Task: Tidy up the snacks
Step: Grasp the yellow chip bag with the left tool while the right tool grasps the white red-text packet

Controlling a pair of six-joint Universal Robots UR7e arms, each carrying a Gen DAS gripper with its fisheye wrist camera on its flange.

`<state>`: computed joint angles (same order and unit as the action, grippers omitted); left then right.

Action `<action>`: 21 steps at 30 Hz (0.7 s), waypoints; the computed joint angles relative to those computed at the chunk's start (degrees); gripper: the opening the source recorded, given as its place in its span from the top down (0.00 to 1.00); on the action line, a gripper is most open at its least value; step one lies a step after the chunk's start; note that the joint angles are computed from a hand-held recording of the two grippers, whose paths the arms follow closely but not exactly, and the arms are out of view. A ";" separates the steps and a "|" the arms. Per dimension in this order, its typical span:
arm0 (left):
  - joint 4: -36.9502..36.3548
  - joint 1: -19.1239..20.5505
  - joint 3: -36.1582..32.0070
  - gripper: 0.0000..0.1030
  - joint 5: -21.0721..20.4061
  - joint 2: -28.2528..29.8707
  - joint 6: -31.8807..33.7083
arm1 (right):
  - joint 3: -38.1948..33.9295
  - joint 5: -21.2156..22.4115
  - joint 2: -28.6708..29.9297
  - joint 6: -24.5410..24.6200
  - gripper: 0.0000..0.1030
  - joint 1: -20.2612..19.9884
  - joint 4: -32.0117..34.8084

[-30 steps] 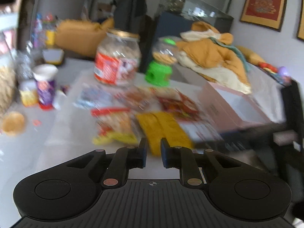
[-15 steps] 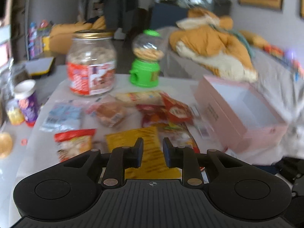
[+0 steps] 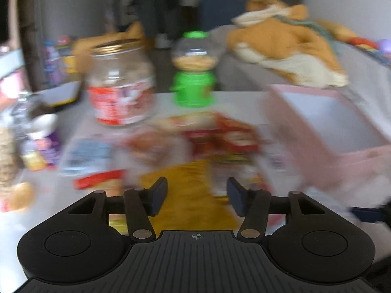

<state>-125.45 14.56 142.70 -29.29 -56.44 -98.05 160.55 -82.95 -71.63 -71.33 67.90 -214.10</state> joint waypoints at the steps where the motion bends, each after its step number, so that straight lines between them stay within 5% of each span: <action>1: 2.29 0.90 -0.90 0.41 -1.19 -0.47 -0.79 | -0.03 0.01 -0.02 0.05 0.12 0.03 0.07; 8: -10.49 6.57 0.74 0.22 0.23 0.81 10.38 | -0.29 -1.37 1.44 0.26 0.11 1.31 -1.56; 14: -6.66 5.53 1.41 0.18 0.78 1.00 8.79 | -3.45 -5.86 4.89 -0.81 0.09 6.89 -1.84; 18: -20.56 2.88 5.61 0.32 -2.01 -0.03 13.53 | -6.36 -7.87 -1.69 4.31 0.26 8.78 11.92; 21: -25.22 -1.65 7.50 0.35 -3.78 1.74 12.46 | -6.10 -6.43 -9.59 4.24 0.26 8.03 22.01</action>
